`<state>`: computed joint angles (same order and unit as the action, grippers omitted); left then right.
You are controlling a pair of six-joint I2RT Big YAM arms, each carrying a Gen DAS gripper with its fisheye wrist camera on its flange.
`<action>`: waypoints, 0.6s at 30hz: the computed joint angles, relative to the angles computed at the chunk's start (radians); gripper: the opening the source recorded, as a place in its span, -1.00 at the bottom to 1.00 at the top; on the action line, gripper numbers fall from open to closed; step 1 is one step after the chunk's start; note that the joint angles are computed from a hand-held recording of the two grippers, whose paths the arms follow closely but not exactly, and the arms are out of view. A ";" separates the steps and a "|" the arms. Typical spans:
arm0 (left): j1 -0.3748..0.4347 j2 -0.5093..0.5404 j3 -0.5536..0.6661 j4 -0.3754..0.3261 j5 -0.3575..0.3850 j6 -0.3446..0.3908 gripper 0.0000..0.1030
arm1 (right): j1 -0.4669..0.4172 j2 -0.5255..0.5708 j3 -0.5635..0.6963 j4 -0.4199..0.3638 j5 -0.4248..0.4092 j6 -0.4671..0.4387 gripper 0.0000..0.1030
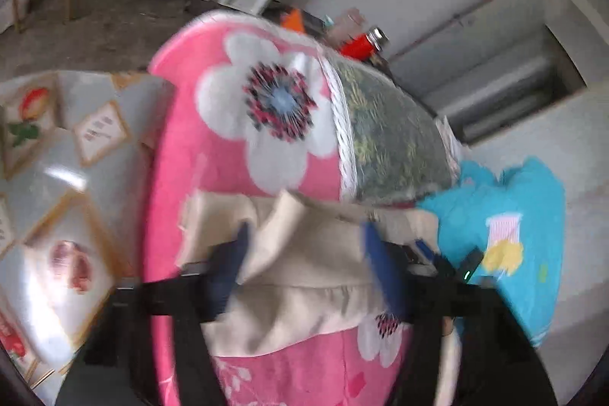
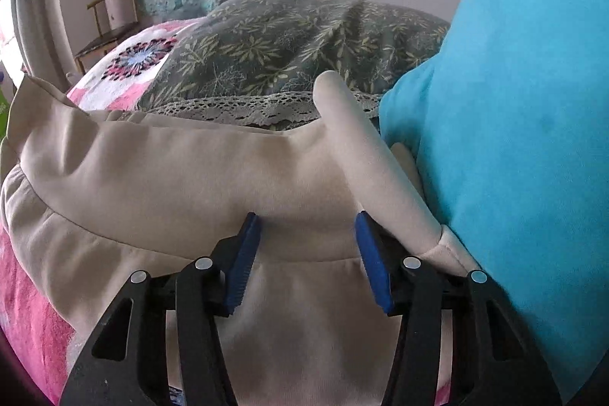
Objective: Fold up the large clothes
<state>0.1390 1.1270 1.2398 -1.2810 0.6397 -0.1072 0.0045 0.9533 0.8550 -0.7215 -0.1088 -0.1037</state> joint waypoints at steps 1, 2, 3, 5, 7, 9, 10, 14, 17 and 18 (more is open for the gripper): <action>-0.026 0.014 -0.018 0.021 0.001 -0.003 -0.60 | -0.043 0.007 0.010 -0.011 -0.072 0.033 -0.15; -0.049 0.015 -0.050 0.056 0.001 -0.018 -0.89 | -0.075 0.018 0.024 -0.025 -0.122 0.056 -0.26; -0.067 0.013 -0.082 0.100 0.004 -0.045 -0.94 | -0.103 0.030 0.038 -0.043 -0.172 0.074 -0.29; -0.083 0.020 -0.145 0.206 -0.016 -0.100 -0.94 | -0.129 0.048 0.055 -0.062 -0.205 0.044 -0.43; -0.060 0.041 -0.189 0.272 -0.124 -0.144 -0.94 | -0.137 0.059 0.058 -0.075 -0.169 -0.019 -0.80; 0.025 0.047 -0.252 0.353 0.015 -0.257 -0.94 | -0.169 0.060 0.063 -0.098 -0.205 -0.033 -0.94; 0.040 0.040 -0.257 0.350 0.035 -0.256 -0.94 | -0.169 0.049 0.066 -0.118 -0.188 -0.029 -0.95; -0.213 -0.121 -0.220 0.246 -0.467 0.010 -0.48 | -0.022 -0.167 -0.052 -0.061 0.140 -0.169 -0.14; -0.484 -0.326 -0.322 0.276 -0.735 0.287 0.58 | 0.134 -0.450 -0.207 0.013 0.221 -0.436 0.42; -0.558 -0.367 -0.352 0.276 -0.796 0.339 0.58 | 0.211 -0.501 -0.239 -0.005 0.252 -0.514 0.47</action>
